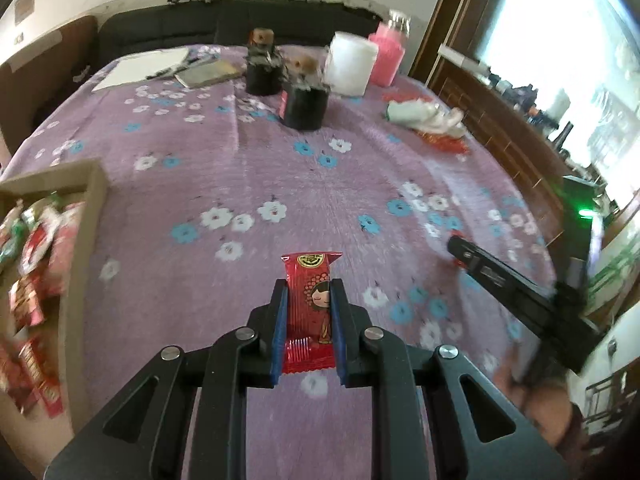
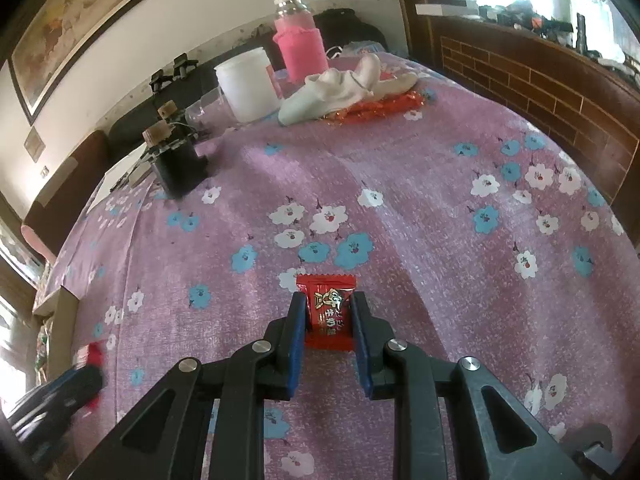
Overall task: Organize snacks
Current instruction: 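Carry both snacks over the cardboard box and open both grippers to drop them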
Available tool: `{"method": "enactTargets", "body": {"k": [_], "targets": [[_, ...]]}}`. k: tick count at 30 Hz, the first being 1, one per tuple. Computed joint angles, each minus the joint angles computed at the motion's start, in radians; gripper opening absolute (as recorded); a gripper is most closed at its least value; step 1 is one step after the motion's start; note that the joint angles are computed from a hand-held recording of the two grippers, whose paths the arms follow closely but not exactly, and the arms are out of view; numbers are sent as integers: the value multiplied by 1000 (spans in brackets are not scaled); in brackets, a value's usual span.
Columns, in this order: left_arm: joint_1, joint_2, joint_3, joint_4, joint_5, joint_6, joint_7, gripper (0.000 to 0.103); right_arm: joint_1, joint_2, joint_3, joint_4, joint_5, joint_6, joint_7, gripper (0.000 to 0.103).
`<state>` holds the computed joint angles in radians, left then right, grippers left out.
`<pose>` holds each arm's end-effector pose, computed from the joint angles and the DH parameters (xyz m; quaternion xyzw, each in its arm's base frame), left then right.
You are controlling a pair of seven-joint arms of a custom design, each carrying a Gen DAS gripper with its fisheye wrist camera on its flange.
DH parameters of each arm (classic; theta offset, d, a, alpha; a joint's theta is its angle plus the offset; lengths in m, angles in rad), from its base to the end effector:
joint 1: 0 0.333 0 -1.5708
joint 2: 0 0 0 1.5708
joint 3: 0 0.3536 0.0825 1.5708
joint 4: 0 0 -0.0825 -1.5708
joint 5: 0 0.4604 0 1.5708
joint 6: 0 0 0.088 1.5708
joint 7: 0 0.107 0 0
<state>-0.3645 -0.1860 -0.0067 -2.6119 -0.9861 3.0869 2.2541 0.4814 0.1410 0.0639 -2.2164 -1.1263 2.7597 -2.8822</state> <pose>0.4791 -0.1130 0.3480 -0.6367 0.6937 -0.3118 0.1270 0.5115 0.3541 0.3235 -0.5583 0.7582 -0.2002 0.2710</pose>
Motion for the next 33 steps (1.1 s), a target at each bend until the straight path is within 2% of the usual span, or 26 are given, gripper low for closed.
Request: {"method": "enactTargets", "body": {"k": [4, 8, 12, 16, 18, 24, 29, 33], "targets": [[-51, -108, 81, -73, -134, 4, 112, 16, 12, 3, 5, 10, -25, -33, 6, 23], [-44, -185, 138, -142, -154, 29, 112, 16, 23, 7, 12, 20, -41, -73, 7, 23], [7, -234, 159, -209, -83, 76, 38, 17, 41, 15, 22, 37, -72, -130, 16, 23], [129, -263, 117, -258, 2, 105, -41, 17, 61, 23, 35, 58, -100, -158, -14, 23], [160, -275, 120, -278, 31, 122, -62, 17, 73, 16, 44, 61, -109, -156, -26, 23], [119, -279, 243, -303, 102, 186, -93, 17, 113, 12, 80, 91, -116, -84, -72, 23], [139, -250, 270, -304, 163, 195, -141, 17, 162, 67, 93, 184, -104, 15, -164, 23], [178, -231, 261, -308, 213, 207, -176, 17, 194, 139, 99, 262, 12, 117, -311, 22]]}}
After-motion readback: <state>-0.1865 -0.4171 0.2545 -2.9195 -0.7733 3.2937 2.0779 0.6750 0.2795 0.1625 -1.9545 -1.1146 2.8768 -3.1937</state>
